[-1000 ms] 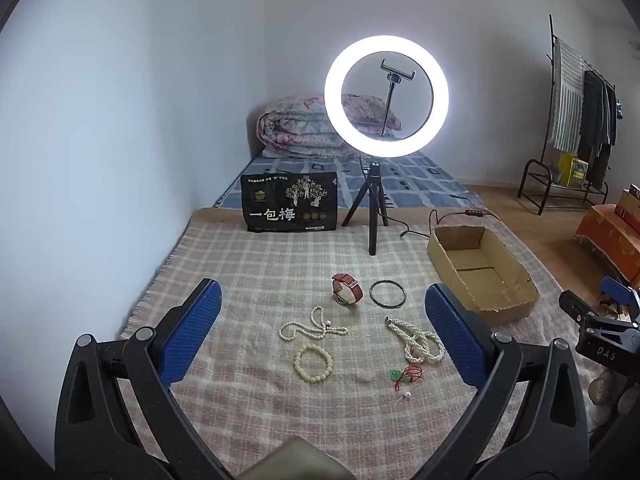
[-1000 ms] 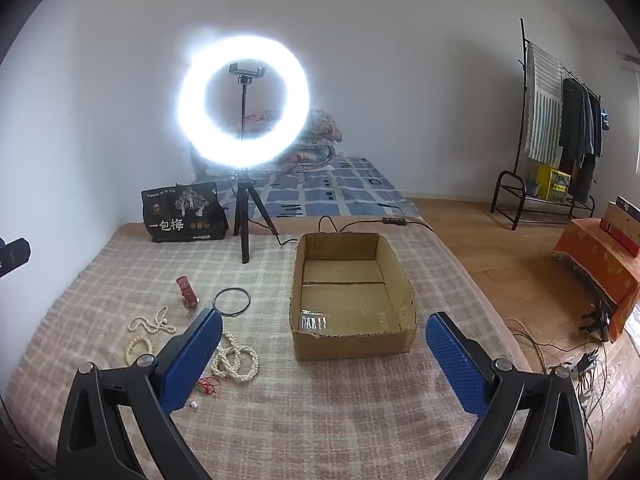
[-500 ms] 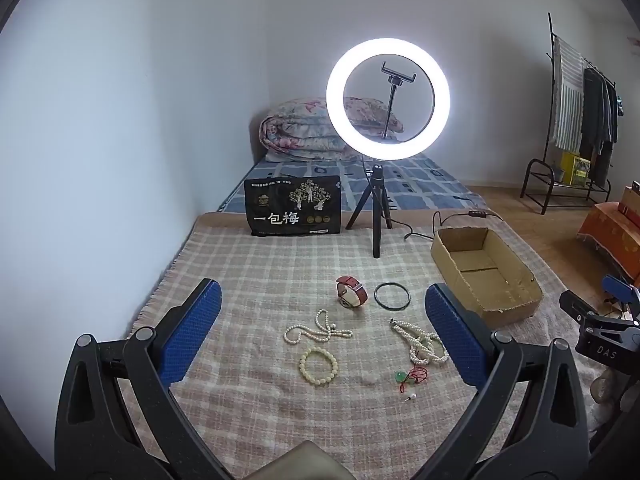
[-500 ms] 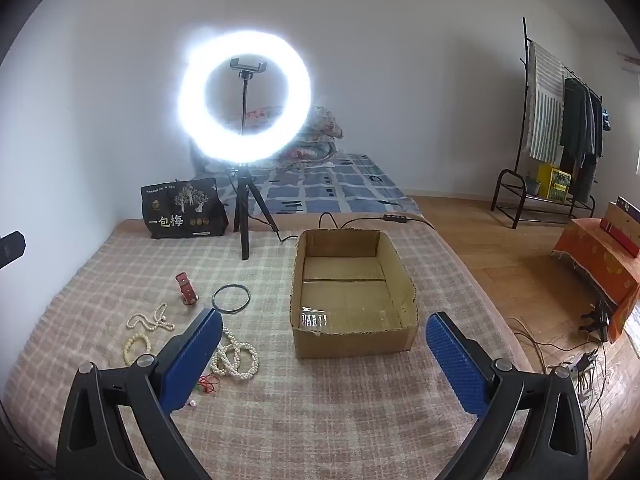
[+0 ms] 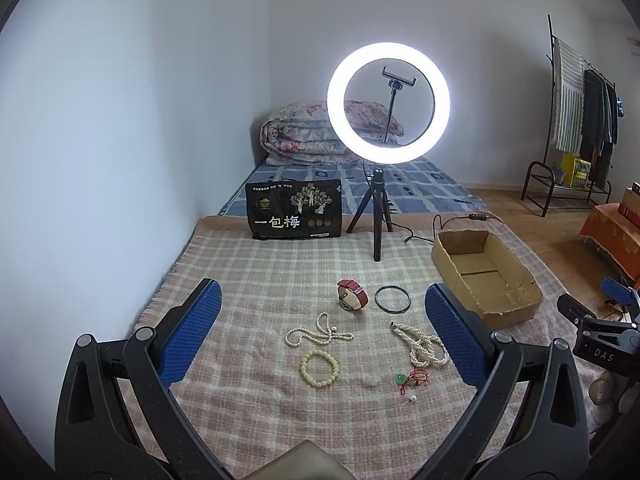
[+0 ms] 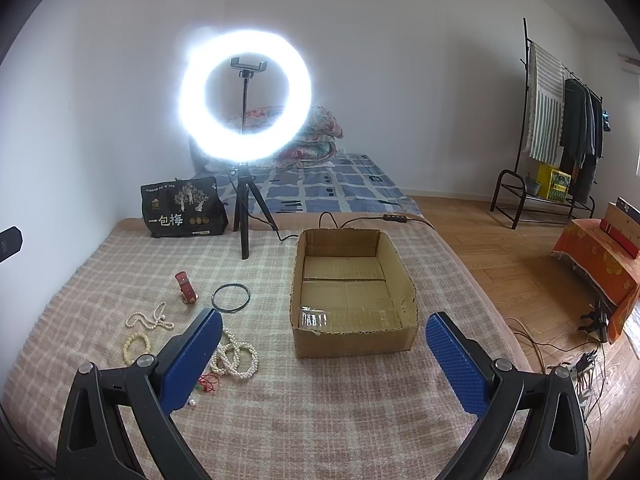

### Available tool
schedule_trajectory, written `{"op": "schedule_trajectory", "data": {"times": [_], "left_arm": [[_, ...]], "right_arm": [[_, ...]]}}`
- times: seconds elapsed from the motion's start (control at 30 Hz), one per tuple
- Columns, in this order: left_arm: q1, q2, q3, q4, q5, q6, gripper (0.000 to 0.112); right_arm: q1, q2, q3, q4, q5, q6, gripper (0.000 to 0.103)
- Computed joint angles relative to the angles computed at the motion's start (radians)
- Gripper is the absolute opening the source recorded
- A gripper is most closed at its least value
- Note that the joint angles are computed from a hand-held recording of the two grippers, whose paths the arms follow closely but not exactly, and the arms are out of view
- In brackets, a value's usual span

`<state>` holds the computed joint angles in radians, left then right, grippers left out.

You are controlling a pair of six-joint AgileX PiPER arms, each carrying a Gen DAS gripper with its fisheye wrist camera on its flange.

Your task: Organize jewelry

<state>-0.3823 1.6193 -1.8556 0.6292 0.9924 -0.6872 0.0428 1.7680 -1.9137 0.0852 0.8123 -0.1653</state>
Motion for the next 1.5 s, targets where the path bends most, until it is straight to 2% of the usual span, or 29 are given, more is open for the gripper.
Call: {"op": "schedule_trajectory", "data": {"times": [0.57,0.67,0.9,0.97,1.5], "left_arm": [[-0.008,-0.010,0.014,0.010,-0.002,-0.010,0.103],[-0.008,-0.012,0.024,0.014,-0.009,-0.018,0.103],[-0.010,-0.014,0.027,0.018,-0.009,-0.021,0.103],[-0.010,-0.014,0.027,0.017,-0.010,-0.020,0.103],[-0.008,-0.019,0.036,0.016,-0.015,-0.022,0.103]], "right_arm": [[0.004,-0.007,0.023,-0.003,-0.013,0.002,0.103],[0.003,0.008,-0.009,-0.005,0.005,0.003,0.103],[0.011,-0.010,0.038,-0.012,-0.022,0.010,0.103],[0.004,0.004,-0.002,-0.005,0.003,0.003,0.103],[0.005,0.004,-0.002,-0.006,0.005,0.005,0.103]]}}
